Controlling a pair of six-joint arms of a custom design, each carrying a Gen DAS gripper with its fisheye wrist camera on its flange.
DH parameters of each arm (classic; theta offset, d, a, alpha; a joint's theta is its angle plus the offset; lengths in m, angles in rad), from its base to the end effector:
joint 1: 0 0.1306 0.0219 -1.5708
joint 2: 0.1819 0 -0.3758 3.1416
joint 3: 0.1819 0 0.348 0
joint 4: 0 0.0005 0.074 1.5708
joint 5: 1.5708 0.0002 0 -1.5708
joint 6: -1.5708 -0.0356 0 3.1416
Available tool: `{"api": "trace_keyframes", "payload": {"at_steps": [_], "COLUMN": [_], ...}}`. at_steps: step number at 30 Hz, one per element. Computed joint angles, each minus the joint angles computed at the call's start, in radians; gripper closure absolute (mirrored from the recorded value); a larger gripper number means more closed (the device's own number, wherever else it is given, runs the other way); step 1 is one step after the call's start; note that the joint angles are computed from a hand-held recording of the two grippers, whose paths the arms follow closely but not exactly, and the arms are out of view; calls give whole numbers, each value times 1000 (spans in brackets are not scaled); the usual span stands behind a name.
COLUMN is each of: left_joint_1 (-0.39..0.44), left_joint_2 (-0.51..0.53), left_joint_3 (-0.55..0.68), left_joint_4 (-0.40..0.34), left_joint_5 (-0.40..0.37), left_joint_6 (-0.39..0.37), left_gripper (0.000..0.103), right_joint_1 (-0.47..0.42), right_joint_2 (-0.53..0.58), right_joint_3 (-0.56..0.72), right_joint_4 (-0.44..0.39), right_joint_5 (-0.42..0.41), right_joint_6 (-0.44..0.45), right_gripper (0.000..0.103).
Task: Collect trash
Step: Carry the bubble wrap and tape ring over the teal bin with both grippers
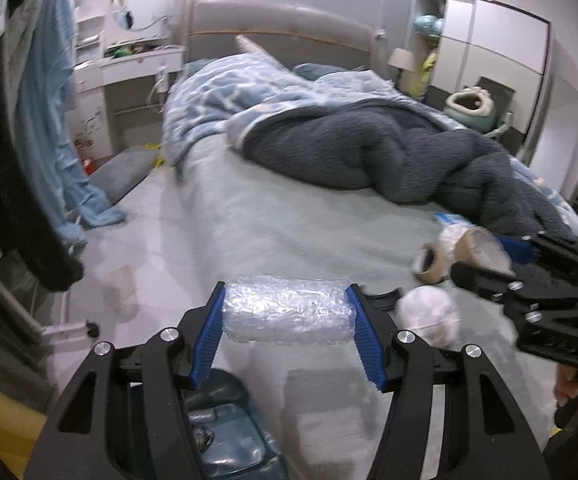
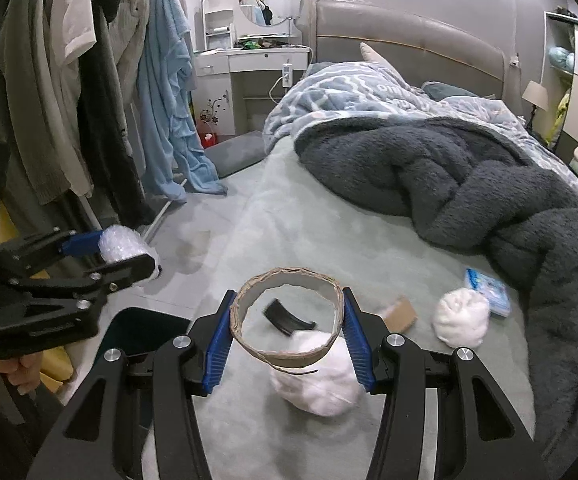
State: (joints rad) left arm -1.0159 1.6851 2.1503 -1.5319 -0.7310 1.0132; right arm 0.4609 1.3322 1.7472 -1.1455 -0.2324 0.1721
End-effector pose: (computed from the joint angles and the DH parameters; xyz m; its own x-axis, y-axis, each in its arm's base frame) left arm 0.2785 -0.4051 0.5580 -0.6369 -0.1716 -0.7516 -0.1465 0.9841 -0.1005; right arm 0.3547 0.1847 0.5735 -0.4884 -0.4286 -0.7602 -0.6801 0.7327 0.0238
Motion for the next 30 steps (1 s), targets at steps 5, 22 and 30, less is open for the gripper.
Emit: {"api": "trace_keyframes", "payload": {"at_steps": [5,22,30], "left_joint_1": [25,114,145], "left_joint_2": [-71,-281,-353], "left_joint_3": [-122,-495,-646], "left_joint_4": [-17,-7,27], "left_joint_5": [45,252,390], "left_joint_6": [83,221,230], "left_gripper": [41,41,41], "right_joint_1": [62,258,321], "right_joint_2": [21,118,166], "right_joint_3": [24,87,106], "right_joint_4": [5,-13,-28], "right_joint_5": [23,49,56], "right_joint_6": [-21,-58,-58], "right_gripper": [51,51,51]}}
